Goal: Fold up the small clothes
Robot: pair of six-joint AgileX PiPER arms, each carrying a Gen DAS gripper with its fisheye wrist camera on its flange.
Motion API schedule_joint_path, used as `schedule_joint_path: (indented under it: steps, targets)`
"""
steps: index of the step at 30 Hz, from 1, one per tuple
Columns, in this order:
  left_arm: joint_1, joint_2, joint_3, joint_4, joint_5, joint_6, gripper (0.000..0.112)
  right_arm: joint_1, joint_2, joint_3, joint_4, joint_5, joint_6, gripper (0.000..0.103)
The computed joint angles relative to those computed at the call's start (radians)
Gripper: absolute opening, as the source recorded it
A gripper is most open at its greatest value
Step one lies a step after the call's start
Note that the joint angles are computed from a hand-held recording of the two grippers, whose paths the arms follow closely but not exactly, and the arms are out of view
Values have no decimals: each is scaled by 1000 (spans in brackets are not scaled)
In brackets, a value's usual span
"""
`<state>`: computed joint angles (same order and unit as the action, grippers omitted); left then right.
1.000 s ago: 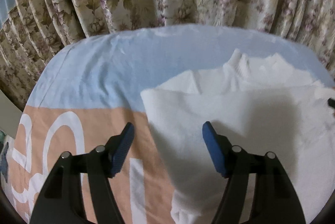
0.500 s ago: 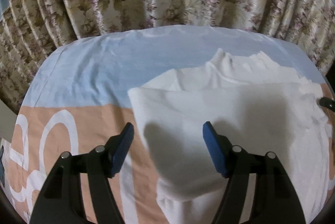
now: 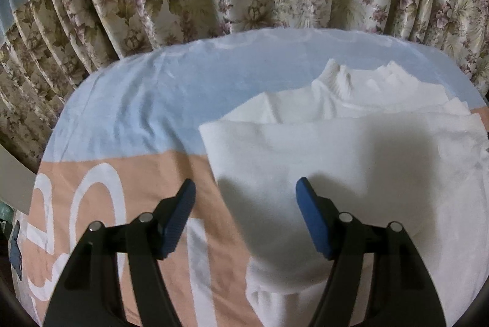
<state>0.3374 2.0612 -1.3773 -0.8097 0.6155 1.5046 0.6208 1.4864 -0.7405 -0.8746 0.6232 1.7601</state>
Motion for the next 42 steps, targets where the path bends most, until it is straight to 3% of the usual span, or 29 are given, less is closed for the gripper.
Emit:
schedule_joint_path:
  steps: [1,2,6,11,13,16,22,24,25,26,29,37,40,42]
  targets:
    - [-1,-15,17,-21,1,20,69,49,25,-25,-62,45,54,59]
    - [-8,-36,42,-47,-2,42,69,89,61,-62,-107,82,78,66]
    - [-63,-85,121,-118,-33,94,73,155,273,-272,-135,76,-34,64]
    - [-131,-57,181,-170,-136,184,73,124,457,-430,-8,45,-262,61]
    - [-114,-34,177,-212,-145,249,75,110,429,-366,-48,0,-205,61]
    - [-72,-12,146,-225,-116,270,77,101,370,-277,-94,7,-120,58]
    - [-11,12,76,-143,-50,155,76,74,266,-151,-168,-42,-1,59]
    - [-4,-7,88,-138,-43,138,78,83,230,-125,-204,-65,60,67]
    - [0,-24,102,-137,-41,130,84,95,212,-113,-229,-68,105,79]
    - [6,-44,120,-143,-39,125,86,107,202,-114,-226,-57,120,89]
    - [28,-94,164,-148,-10,105,92,155,193,-130,-195,0,137,100]
    - [88,-256,322,-171,-36,154,100,322,164,-132,-86,119,220,100]
    - [141,-291,348,-148,11,153,101,407,132,-123,-58,164,263,100]
    - [176,-314,368,-129,32,148,101,478,122,-136,-42,239,298,100]
